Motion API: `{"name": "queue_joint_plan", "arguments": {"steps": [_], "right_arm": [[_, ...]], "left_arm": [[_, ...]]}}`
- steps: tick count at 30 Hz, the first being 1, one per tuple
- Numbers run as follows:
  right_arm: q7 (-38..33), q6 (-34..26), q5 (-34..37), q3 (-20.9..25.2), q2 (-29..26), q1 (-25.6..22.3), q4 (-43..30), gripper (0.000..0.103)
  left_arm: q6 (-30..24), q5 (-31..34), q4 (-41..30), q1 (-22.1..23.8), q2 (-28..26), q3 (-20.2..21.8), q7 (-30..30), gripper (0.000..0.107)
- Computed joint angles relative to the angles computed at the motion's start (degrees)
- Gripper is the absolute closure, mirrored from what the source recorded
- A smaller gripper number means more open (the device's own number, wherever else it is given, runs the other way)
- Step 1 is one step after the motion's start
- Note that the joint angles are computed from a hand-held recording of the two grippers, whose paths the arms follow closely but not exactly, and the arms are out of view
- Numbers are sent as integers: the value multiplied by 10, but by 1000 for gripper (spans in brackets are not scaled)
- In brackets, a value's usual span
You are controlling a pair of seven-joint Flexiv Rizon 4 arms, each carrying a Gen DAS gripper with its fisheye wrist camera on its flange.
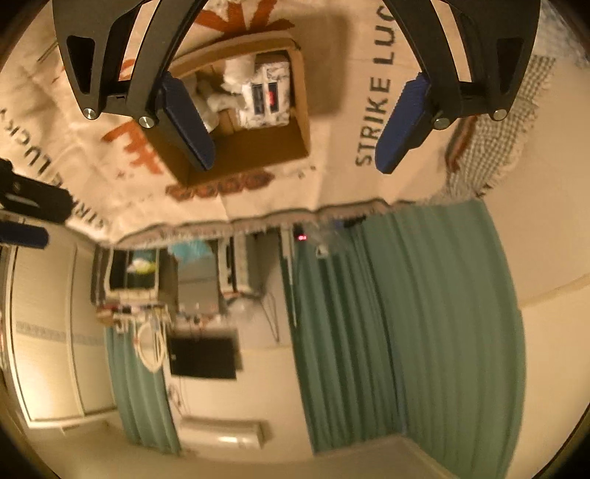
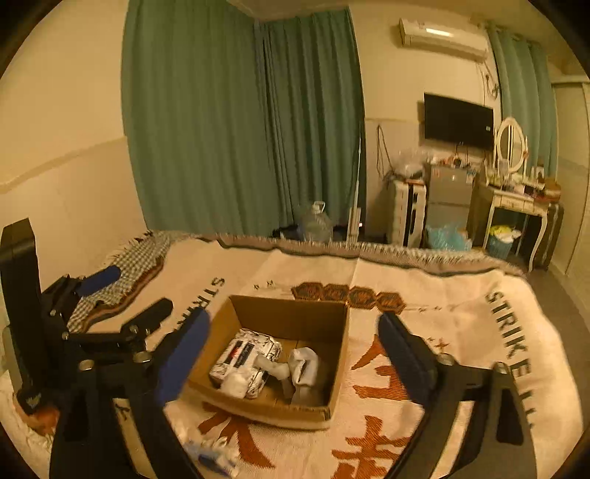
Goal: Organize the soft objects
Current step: 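Grasp the white pipe-cleaner toy with the right tool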
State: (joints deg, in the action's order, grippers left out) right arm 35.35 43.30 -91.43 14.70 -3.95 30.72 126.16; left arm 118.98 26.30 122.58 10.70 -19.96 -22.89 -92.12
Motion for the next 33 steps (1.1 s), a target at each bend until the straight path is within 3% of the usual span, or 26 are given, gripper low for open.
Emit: {"name": "queue_joint_plan", "arguments": {"steps": [5,9,13,17,21,24,29,31,33], "right_arm": [[-51,-103,69,50,33,50,3,0],[-48,-149,86,70,38,84,9,0],[-7,-135,80,70,28,98,29,0],[30,-120,92,61,-16,111,41,0],[86,-59,73,34,-77,112,48,0],[141,30,31,10,-128,99,48,0],[148,108,-3,-15,-201,88,22,7],[144,111,-1,-21,-216,90,17,23],[130,112,14,-25,-228,91,14,30]], "left_arm": [[6,105,34,147,61,-115,-113,17],[17,169,49,184,89,-130,-175,17],[28,161,74,106,84,-39,-142,17],[16,156,87,58,46,10,-125,17],[15,90,107,-6,-10,71,-57,17],[11,40,122,-51,-40,114,-6,17],[19,-6,137,-69,-73,130,48,17],[13,-7,140,-45,-80,103,58,17],[13,-17,141,-39,-86,92,74,17]]}}
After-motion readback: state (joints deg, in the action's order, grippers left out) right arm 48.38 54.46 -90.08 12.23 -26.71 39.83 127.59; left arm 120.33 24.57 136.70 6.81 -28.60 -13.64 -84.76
